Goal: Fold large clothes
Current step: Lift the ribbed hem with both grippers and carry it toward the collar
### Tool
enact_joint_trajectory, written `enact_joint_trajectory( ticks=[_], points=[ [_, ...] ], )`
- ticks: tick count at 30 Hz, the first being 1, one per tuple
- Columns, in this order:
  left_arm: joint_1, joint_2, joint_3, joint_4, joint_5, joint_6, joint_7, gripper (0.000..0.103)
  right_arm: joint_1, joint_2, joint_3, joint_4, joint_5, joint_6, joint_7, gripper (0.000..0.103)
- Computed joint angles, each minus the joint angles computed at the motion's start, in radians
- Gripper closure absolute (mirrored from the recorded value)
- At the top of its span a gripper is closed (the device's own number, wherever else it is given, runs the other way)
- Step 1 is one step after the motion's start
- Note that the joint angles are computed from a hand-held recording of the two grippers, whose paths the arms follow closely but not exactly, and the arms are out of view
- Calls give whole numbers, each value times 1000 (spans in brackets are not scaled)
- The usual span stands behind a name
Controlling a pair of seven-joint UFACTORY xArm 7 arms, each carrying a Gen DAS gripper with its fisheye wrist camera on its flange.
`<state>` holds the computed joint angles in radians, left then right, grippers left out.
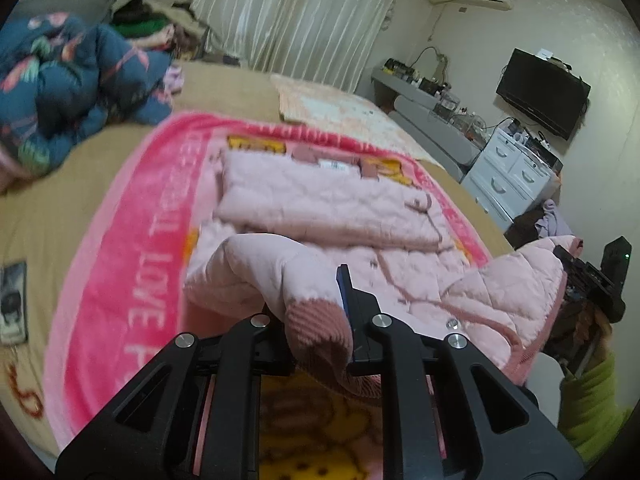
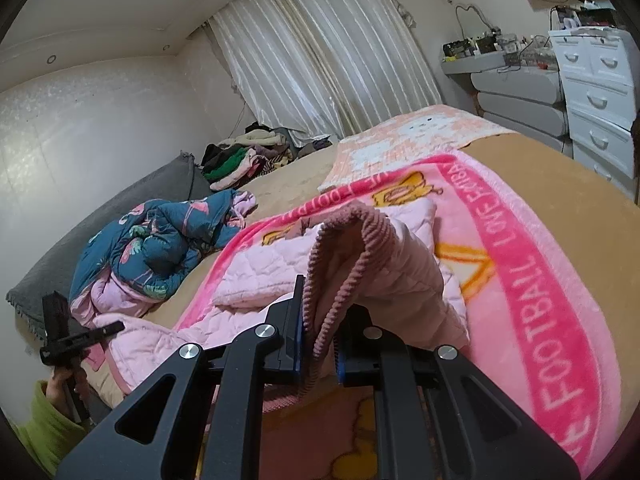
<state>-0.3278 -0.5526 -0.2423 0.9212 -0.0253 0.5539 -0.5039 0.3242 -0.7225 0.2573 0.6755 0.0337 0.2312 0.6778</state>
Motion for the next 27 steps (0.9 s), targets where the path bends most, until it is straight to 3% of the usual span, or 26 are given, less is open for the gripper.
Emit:
enact_joint_trajectory(
  ticks=[15,27],
  points=[
    [54,188,-12,226,104,0,9,94,-89,110,6,113,-36,-14,14,93],
    [78,404,-2,464,268,23,-65,94,-166,325,4,307,-99,-53,37,93]
  ],
)
